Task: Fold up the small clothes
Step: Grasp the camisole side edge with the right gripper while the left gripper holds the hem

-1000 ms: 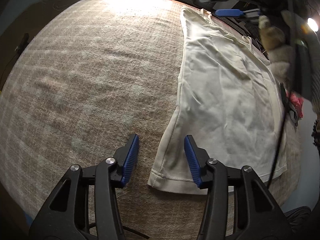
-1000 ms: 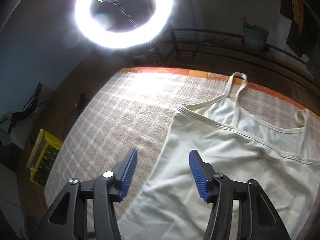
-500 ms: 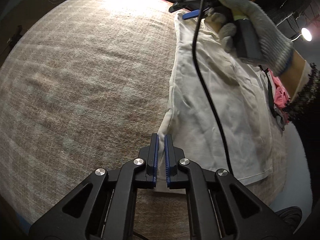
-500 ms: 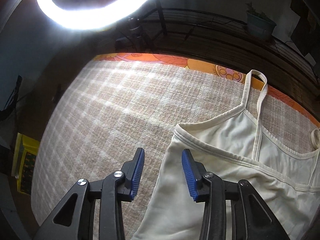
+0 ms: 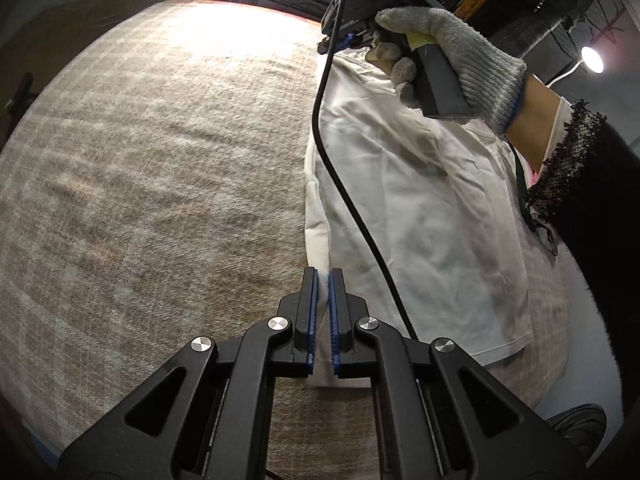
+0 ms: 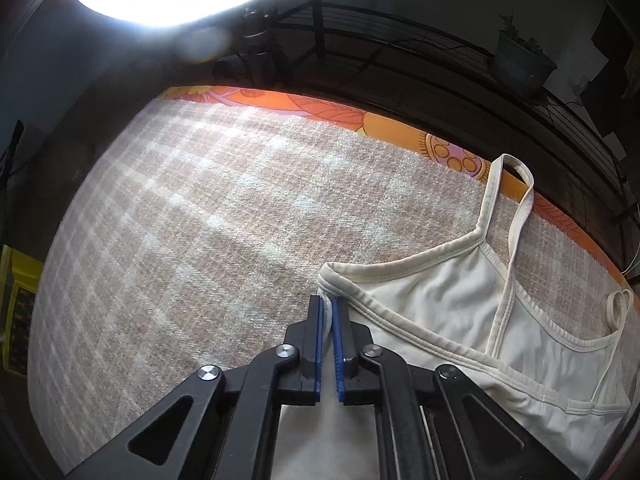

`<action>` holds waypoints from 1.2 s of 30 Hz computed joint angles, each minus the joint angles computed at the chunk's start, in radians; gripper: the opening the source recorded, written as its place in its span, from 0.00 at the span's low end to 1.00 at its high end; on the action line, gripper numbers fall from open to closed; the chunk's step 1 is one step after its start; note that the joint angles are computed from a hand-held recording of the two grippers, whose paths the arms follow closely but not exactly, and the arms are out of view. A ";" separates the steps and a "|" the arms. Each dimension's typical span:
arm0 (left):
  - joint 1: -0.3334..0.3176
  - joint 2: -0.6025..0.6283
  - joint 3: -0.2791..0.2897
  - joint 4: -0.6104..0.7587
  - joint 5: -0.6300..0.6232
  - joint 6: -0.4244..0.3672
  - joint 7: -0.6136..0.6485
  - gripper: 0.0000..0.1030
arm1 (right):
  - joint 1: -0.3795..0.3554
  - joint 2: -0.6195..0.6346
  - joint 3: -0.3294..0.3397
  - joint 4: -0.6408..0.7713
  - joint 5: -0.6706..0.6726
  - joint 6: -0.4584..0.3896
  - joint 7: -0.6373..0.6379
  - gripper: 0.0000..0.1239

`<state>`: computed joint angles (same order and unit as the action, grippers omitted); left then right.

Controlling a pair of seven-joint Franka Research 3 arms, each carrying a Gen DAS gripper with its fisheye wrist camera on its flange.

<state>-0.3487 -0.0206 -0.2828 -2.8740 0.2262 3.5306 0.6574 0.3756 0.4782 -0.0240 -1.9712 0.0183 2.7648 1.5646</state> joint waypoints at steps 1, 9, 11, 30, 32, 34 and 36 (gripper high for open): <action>-0.004 -0.001 -0.008 0.004 -0.024 -0.005 0.022 0.03 | -0.013 -0.005 0.010 -0.006 0.014 0.006 -0.011 0.00; -0.028 -0.046 -0.019 0.009 0.008 -0.020 0.018 0.03 | -0.199 -0.128 0.150 -0.116 0.294 0.063 -0.279 0.00; -0.039 -0.047 -0.030 0.021 0.009 -0.023 0.021 0.03 | -0.243 -0.161 0.174 -0.141 0.385 0.062 -0.370 0.00; 0.012 0.140 -0.110 0.251 0.342 -0.143 -0.183 0.03 | -0.272 -0.155 0.070 -0.171 0.513 0.061 -0.538 0.00; 0.077 0.162 -0.162 0.269 0.415 -0.152 -0.225 0.03 | -0.284 -0.144 0.078 -0.167 0.519 0.065 -0.541 0.00; 0.196 0.196 -0.265 0.294 0.514 -0.170 -0.293 0.03 | -0.283 -0.133 0.077 -0.164 0.508 0.073 -0.534 0.00; 0.319 0.232 -0.374 0.310 0.581 -0.183 -0.341 0.03 | -0.277 -0.129 0.071 -0.167 0.488 0.076 -0.516 0.03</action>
<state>-0.0298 0.2118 -0.6570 -2.5642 0.8073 3.3478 0.3163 0.0983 0.3496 0.0466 -2.1381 0.5066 2.8408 1.0488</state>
